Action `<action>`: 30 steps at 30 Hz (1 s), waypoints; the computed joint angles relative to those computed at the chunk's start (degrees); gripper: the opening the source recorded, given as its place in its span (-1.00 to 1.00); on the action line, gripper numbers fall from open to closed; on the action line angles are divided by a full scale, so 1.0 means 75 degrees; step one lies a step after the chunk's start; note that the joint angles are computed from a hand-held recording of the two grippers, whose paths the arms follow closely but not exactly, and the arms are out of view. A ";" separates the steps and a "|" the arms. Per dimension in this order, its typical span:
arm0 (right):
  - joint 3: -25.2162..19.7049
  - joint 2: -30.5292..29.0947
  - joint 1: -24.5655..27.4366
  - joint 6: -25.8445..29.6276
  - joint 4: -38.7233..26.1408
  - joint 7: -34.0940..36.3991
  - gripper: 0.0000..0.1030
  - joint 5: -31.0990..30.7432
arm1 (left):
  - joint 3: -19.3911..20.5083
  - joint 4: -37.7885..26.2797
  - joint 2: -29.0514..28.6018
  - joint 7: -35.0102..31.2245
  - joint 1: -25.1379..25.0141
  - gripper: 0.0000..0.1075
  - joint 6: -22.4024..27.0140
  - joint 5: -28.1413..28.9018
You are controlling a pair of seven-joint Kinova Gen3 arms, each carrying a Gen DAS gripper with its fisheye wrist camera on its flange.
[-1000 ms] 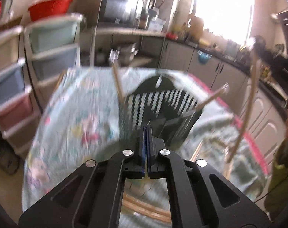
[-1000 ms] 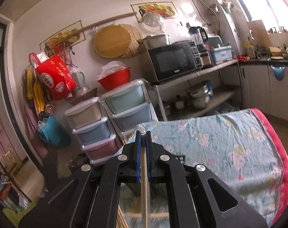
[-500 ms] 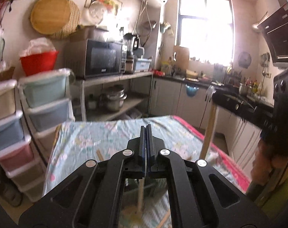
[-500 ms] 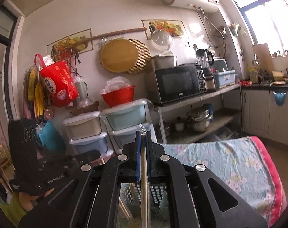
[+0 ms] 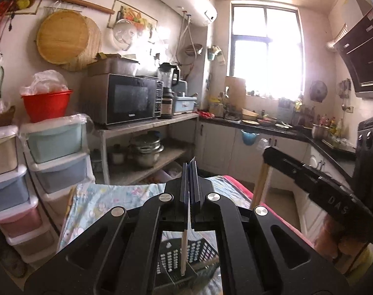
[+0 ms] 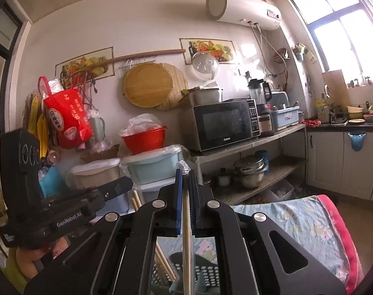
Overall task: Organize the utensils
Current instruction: 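Lift both chopsticks upright and carry them above the green caddy, then lower both chopsticks into the caddy and open both tools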
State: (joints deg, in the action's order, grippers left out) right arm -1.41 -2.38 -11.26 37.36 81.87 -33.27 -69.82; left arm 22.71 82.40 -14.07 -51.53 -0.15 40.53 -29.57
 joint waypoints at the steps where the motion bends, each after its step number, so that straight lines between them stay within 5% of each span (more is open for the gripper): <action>1: 0.0008 0.0036 0.0003 -0.0003 -0.0030 -0.0020 -0.90 -0.0025 | -0.0038 -0.0001 0.0046 0.0031 0.0003 -1.00 -0.0033 0.0050; 8: -0.0170 0.0477 0.0206 -0.0003 -0.0544 -0.0405 -0.90 0.0012 | -0.0096 0.0211 0.0289 0.0771 -0.0087 -1.00 -0.0257 -0.0256; 15: -0.0624 0.0668 0.0072 -0.0995 -0.0511 -0.0590 -0.90 0.0638 | -0.0471 0.0519 0.0504 0.1055 0.0254 -1.00 -0.0559 -0.0376; 22: -0.0990 0.0880 -0.0101 -0.1947 -0.0295 -0.0962 -0.90 0.1488 | -0.1075 0.1063 0.0456 0.0616 0.0483 -1.00 -0.1132 0.0429; 30: -0.1254 0.1108 -0.0039 -0.2056 -0.0201 -0.1713 -0.89 0.2310 | -0.1430 0.1542 0.0369 -0.0047 0.0454 -1.00 -0.1565 0.1381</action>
